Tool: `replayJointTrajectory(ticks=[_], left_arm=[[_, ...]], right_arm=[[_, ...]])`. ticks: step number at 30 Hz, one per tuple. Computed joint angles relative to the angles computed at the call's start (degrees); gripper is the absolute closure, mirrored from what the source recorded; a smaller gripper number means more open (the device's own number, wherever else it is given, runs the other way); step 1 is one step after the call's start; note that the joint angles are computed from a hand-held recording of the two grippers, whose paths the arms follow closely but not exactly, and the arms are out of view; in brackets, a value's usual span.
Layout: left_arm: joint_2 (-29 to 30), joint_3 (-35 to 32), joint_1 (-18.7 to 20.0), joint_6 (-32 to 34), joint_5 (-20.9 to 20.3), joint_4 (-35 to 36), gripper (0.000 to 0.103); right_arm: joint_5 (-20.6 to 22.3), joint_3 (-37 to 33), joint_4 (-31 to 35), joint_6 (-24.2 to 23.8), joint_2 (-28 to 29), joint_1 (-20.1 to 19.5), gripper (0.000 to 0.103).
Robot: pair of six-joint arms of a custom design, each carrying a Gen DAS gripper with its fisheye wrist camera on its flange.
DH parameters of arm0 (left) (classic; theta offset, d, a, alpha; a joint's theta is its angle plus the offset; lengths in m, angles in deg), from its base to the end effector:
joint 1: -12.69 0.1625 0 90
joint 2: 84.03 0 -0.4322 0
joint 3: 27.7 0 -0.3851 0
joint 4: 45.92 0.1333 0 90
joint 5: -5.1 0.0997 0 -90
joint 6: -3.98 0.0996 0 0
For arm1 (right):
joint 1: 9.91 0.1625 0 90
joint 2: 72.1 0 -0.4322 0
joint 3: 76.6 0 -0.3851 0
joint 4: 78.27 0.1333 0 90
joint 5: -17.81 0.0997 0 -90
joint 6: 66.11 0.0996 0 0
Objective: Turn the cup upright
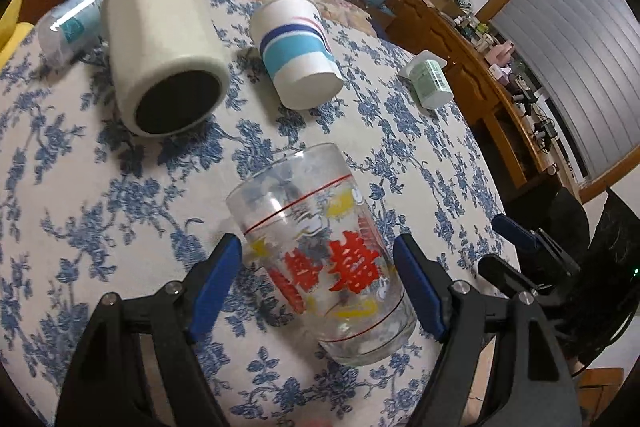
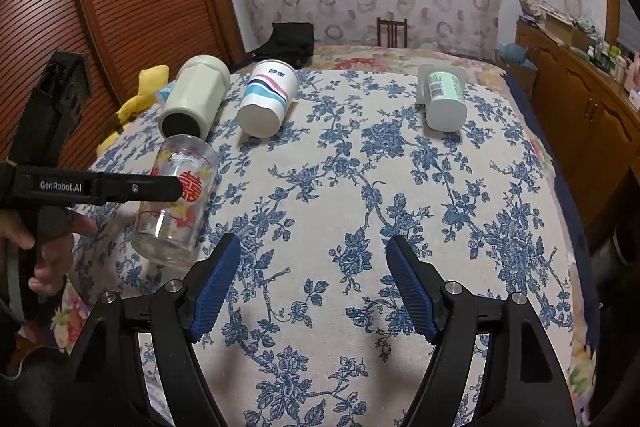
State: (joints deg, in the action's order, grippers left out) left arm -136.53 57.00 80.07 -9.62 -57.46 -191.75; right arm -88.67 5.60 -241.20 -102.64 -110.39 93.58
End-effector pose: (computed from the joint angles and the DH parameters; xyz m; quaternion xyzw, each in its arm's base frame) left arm -0.1099 -0.7296 0.2592 0.0264 0.9518 -0.2612 0.1588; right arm 0.2771 -0.7050 0.1281 0.3725 -0.8835 0.2153 0.1855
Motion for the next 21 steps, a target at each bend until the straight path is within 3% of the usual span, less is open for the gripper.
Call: replayJointTrajectory(ticks=[14,17,21], left_arm=[[4.3,-8.1,0.4,-2.4,0.1,9.4,0.026],[4.5,-8.6,0.4,-2.0,0.1,9.4,0.029],[4.6,-8.0,-0.5,1.2,3.1,7.7,0.033]], right_arm=[[0.3,0.2,0.3,0.7,-0.2,-0.5,0.026],[0.6,0.4,0.4,1.0,-0.2,-0.8,0.026],[0.9,0.5,0.6,1.6,-0.3,-1.1,0.026]])
